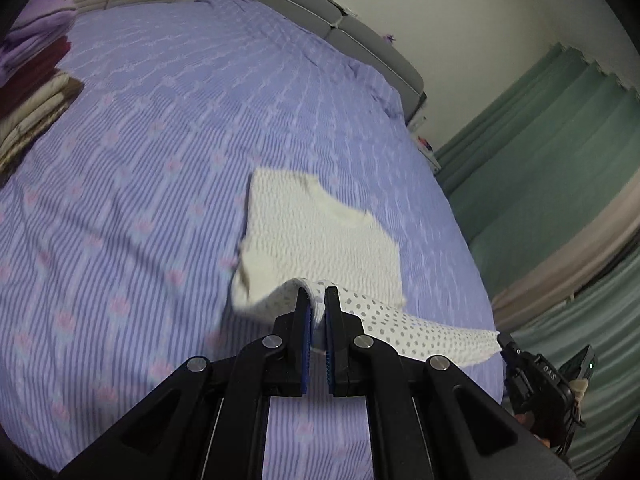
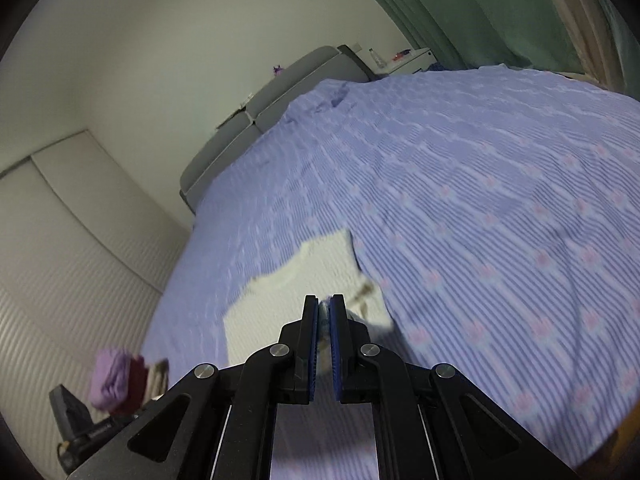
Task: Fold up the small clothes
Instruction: 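Lift the hem with both tools and fold it toward the collar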
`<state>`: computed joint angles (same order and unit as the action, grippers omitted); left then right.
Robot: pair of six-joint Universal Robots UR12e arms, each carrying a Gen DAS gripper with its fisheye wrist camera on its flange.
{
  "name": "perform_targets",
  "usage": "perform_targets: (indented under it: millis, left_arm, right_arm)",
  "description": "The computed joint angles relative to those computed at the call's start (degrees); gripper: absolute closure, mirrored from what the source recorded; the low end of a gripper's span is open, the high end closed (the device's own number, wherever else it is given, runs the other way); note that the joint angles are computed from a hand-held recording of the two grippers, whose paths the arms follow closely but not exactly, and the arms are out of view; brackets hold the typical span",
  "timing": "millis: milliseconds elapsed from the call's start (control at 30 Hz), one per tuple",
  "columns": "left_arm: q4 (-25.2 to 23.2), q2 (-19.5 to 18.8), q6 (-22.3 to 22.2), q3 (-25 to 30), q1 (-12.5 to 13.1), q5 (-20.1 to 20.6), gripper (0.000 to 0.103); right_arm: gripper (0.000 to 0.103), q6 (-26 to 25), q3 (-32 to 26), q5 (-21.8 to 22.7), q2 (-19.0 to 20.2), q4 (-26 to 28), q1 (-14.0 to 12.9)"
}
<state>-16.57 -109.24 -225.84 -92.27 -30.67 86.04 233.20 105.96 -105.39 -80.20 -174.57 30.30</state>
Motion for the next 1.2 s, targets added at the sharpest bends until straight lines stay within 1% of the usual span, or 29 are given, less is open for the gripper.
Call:
perform_targets:
  millis: [67, 100, 233, 300, 433, 567, 600, 700, 767, 833, 1033, 1067, 1133, 1200]
  left_arm:
    - [-1.6, -1.3, -0.3, 2.1, 0.6, 0.2, 0.095]
    - [-2.4, -2.4, -0.1, 3.6, 1.0, -0.4, 0.095]
    - [-5.4, -5.3, -0.3, 7.5, 2.0, -0.1, 0.095]
    - [-6.8, -6.6, -0.8, 9.2, 2.6, -0.8, 0.095]
    - [-9.9, -9.4, -1.7, 12.2, 3.7, -1.8, 0.095]
    - [-12.9, -11.9, -1.6, 15.2, 4.7, -3.1, 0.095]
    - [-13.8, -12.6, -1.3, 16.0, 5.0, -3.6, 0.095]
    - [-15.5, -14.0, -1.6, 17.5, 5.5, -4.6, 0.095]
    - [-16.9, -14.8, -1.4, 18.5, 5.7, -5.1, 0.095]
    - [-17.4, -15.3, -1.8, 19.0, 5.9, -6.2, 0.095]
    - [-18.4, -16.5, -4.4, 19.7, 6.8, -9.2, 0.093]
    - [-18.3, -16.6, -4.8, 19.8, 6.9, -9.7, 0.091]
    - [-18.8, -16.6, -4.7, 19.9, 7.3, -11.0, 0.089]
    - [-18.4, -16.7, -4.4, 20.3, 7.6, -11.8, 0.086]
  right_arm:
    - [0.097, -0.1, -1.9, 0.2, 1.3, 0.3, -0.7]
    - [0.097, -0.5, -3.1, 0.6, 2.1, 1.0, -1.2]
    - [0.097, -0.7, -7.1, 2.1, 4.5, 4.3, -2.8]
    - [0.097, -1.7, -9.5, 2.6, 6.1, 6.9, -3.5]
    - [0.097, -3.3, -13.3, 3.7, 8.9, 10.4, -4.8]
    - [0.097, -4.0, -16.8, 5.0, 11.8, 14.8, -5.9]
    - [0.097, -4.2, -17.3, 5.5, 12.3, 15.1, -6.2]
    - [0.097, -4.7, -20.1, 6.2, 14.5, 18.5, -6.8]
    - [0.097, -4.4, -21.1, 6.9, 15.5, 19.8, -7.1]
    - [0.097, -4.4, -21.9, 7.3, 16.4, 21.1, -7.3]
    - [0.096, -2.8, -22.6, 8.3, 17.7, 22.4, -7.9]
    - [0.095, -2.6, -22.7, 8.3, 17.9, 22.4, -8.0]
    - [0.088, -3.3, -23.1, 7.9, 18.1, 22.8, -7.9]
    - [0.069, -5.2, -24.0, 5.5, 18.4, 23.4, -7.5]
